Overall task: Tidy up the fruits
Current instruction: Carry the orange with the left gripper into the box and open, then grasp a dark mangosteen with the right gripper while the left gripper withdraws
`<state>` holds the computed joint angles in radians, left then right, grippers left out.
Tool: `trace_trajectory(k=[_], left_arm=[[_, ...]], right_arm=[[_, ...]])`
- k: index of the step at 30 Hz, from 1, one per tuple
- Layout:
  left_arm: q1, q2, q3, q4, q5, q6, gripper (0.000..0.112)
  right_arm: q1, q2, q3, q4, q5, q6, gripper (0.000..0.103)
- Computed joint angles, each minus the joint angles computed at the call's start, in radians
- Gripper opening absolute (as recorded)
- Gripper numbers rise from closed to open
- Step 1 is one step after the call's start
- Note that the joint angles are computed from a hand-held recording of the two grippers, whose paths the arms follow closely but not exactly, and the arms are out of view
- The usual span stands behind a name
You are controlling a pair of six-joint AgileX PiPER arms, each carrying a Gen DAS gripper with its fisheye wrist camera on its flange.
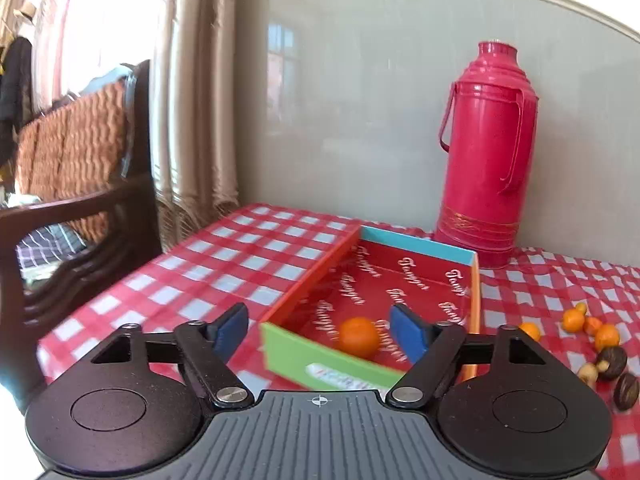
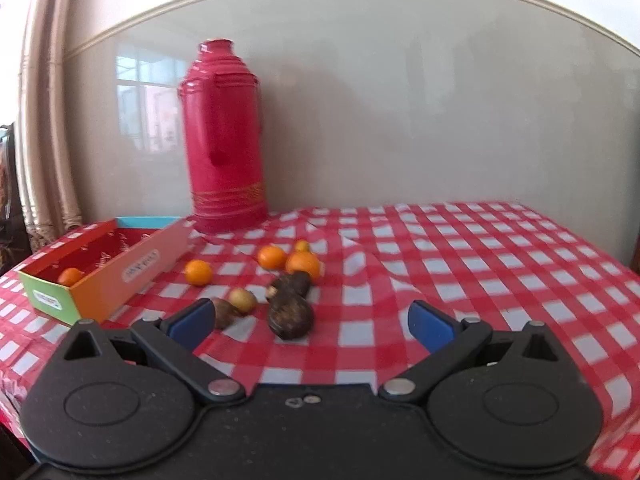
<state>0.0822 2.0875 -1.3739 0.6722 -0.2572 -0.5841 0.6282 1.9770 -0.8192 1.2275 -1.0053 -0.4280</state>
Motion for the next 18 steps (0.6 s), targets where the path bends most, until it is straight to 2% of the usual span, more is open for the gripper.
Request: trace_trajectory(k=[2, 4, 8, 12, 14, 16, 18], left_arm=[[0.031, -0.024, 0.078, -0.097, -0.074, 0.114, 0.086], [0.056, -0.035, 0.132, -0.140, -0.132, 0.174, 0.087], [0.102, -0.042, 0.190, -0.111, -0.202, 0.168, 0.088], [0.147, -0.037, 0.240, -0.128, -0.270, 0.196, 0.090], [0.174, -0.029, 0.243, -0.091, -0.286, 0.154, 0.091], [0.195, -0.025, 0.249, -0.087, -0.310, 0.148, 0.092], [0.204, -0.017, 0.246, -0.102, -0.309, 0.152, 0.093]], right_arm=[[-0.028, -0.004, -0.016, -0.030, 0.050, -0.016, 0.098], [-0.085, -0.003, -0.061, -0.045, 0.159, -0.084, 0.097], [-0.154, 0.044, -0.164, -0.018, 0.256, -0.176, 0.096], [-0.219, 0.092, -0.257, 0.021, 0.346, -0.238, 0.075], [-0.241, 0.117, -0.297, 0.056, 0.381, -0.282, 0.070], [-0.264, 0.133, -0.306, 0.025, 0.413, -0.236, 0.055], [-0.275, 0.150, -0.324, 0.041, 0.436, -0.242, 0.053]])
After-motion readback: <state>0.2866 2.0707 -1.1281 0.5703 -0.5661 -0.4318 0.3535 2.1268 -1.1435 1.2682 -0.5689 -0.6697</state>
